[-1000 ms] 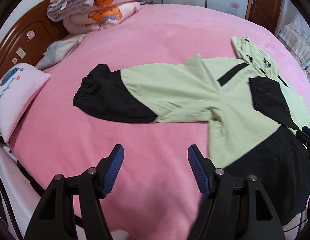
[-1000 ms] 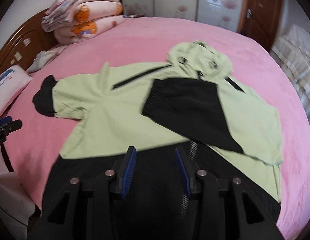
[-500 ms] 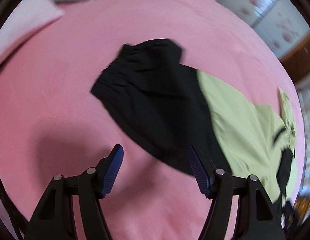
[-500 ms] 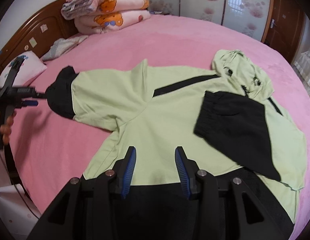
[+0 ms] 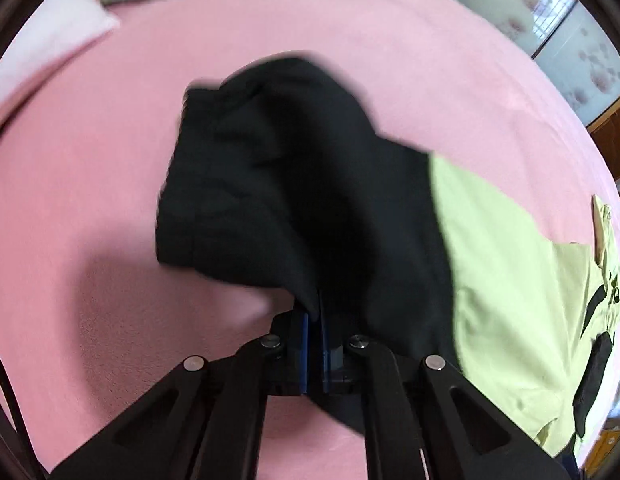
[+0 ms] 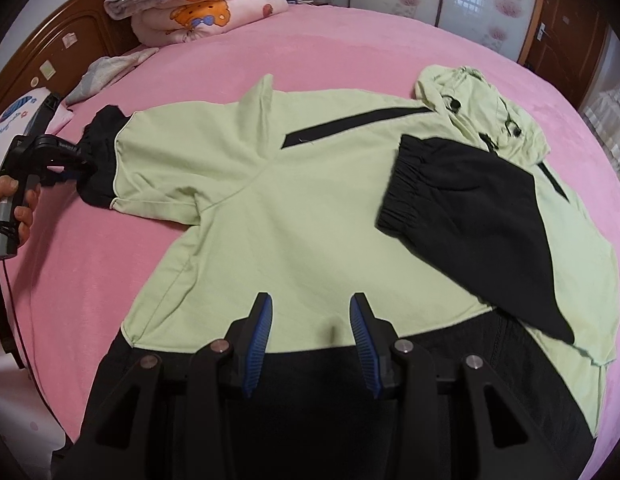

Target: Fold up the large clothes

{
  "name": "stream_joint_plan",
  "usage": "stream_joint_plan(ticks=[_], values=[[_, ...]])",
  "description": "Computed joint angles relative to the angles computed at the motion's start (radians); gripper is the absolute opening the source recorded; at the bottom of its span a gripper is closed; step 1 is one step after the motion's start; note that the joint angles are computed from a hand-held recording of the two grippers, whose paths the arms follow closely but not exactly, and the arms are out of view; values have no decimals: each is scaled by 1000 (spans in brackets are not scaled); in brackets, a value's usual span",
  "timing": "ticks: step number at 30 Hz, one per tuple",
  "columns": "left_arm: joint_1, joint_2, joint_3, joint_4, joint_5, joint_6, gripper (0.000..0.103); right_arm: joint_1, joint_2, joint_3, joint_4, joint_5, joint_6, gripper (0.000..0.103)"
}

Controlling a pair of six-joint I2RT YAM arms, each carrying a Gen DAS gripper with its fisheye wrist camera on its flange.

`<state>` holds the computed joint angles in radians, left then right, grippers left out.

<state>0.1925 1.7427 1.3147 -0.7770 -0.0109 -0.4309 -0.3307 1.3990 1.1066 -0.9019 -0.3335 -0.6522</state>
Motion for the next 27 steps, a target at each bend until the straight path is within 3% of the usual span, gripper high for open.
stream_joint_plan(ticks=[4,9,13,18,21,24,26,27], values=[[-154,-95,31,-3,-131,-34,2,-48,-4,8,-12,-19,-33,40],[-439,-135,197,-80,-236,-37,2,-147,25,50,-43,-62,-76,40],[-715,-46,381,-160,-319,-43,2,-227,72,100,-71,-95,-94,40],[-920,154,504,-164,-307,-88,5,-334,139,168,-86,-122,-129,40],[-981,249,499,-128,-236,-142,17,-388,199,216,-94,-121,-144,40],[-1025,280,452,-98,-229,-189,33,-429,252,253,-103,-113,-156,40],[-1039,289,442,-91,-236,-199,54,-450,282,275,-116,-114,-161,40],[-1052,289,440,-89,-252,-208,57,-458,296,286,-123,-117,-163,41]])
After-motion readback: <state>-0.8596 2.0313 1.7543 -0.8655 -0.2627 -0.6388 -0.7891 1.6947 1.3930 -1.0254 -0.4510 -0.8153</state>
